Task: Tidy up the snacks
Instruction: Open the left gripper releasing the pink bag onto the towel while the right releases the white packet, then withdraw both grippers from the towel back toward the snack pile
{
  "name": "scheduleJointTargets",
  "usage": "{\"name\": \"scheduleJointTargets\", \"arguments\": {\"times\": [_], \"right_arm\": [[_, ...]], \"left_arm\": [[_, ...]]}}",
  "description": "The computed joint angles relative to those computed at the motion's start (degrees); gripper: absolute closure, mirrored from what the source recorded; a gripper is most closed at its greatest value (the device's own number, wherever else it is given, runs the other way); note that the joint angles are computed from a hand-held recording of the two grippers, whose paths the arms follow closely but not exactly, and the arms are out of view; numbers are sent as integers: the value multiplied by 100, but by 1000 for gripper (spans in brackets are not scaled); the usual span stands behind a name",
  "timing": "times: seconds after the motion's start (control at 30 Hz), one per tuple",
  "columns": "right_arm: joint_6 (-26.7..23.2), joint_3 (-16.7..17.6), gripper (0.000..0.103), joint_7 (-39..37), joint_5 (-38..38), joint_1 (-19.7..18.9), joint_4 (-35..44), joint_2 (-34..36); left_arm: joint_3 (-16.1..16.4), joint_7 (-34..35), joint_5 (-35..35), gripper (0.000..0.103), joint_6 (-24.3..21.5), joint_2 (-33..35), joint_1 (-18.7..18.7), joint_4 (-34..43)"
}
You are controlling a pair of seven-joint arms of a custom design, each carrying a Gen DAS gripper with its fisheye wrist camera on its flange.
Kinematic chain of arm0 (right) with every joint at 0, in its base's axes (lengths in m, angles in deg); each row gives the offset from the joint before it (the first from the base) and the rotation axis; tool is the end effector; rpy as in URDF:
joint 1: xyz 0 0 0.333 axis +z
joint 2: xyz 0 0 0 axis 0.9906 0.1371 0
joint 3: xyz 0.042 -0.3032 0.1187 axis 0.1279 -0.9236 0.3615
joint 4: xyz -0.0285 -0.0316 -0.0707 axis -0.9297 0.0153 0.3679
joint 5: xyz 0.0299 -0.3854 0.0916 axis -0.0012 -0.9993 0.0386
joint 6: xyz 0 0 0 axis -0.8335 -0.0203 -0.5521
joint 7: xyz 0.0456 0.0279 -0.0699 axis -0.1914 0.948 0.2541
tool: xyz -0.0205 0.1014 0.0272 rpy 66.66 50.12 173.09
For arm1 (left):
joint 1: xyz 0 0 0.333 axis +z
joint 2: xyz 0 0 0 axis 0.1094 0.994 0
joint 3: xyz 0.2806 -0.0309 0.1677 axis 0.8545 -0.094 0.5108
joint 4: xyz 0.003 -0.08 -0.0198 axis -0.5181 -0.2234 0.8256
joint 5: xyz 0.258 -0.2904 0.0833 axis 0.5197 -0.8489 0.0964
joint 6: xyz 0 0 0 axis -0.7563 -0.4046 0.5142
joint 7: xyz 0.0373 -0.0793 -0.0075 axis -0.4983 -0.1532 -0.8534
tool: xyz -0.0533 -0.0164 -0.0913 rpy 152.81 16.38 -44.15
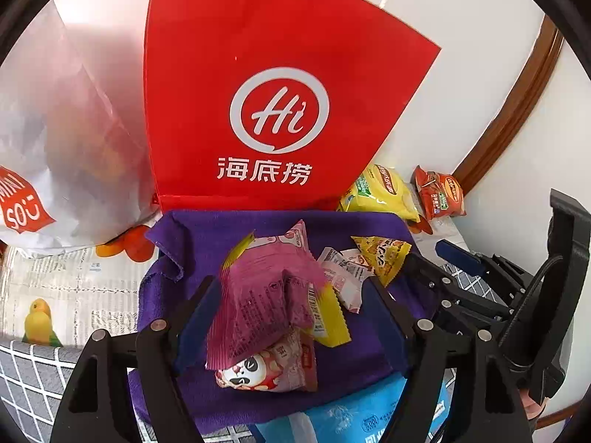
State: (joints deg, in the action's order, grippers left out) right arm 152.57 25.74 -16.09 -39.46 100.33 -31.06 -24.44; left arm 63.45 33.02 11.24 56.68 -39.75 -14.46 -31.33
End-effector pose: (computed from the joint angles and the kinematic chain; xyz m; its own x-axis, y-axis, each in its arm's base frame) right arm 0.7685 0.2794 0.5188 0.7072 -0.7041 0.0642 -0.5172 -0.5771 -0.6321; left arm 0.6241 -0.3433 0.5414 0.4212 -0.8614 0.2840 -0.6438 -0.5045 -0.5754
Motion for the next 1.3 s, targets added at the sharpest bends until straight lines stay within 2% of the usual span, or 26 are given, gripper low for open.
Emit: {"name": "scheduleJointTargets", "arguments": {"times": [0.13,0.23,0.63,0.83,1.03,1.17,1.3], "right_arm": [[190,41,50,-35,117,-48,-392,-304],[350,66,49,-114,218,-91,-810,-601],[876,113,39,-535,709,-301,-2789,-1972],[961,114,33,-833,952,-415,-3704,-2605],[870,102,30,-1208,1306,-546,-4567,-3203],[698,59,30,-1368,1438,-596,-5040,-3476],[739,43,30,-1569,1536,-599,-5525,-3712]], "left_arm": [[-21,-66,56,26,-189,-105,-81,18],[-46,-112,144,26,-348,-222,-153,-18],[-276,-917,425,26,-533,-945,-282,-800],[-472,-1341,456,26,-654,-1252,-355,-1219],[-641,-1653,556,26,-947,-1371,-521,-1371],[-709,-1860,554,26,-942,-1475,-585,-1555],[-756,-2018,533,26,-921,-1554,-618,-1716]]}}
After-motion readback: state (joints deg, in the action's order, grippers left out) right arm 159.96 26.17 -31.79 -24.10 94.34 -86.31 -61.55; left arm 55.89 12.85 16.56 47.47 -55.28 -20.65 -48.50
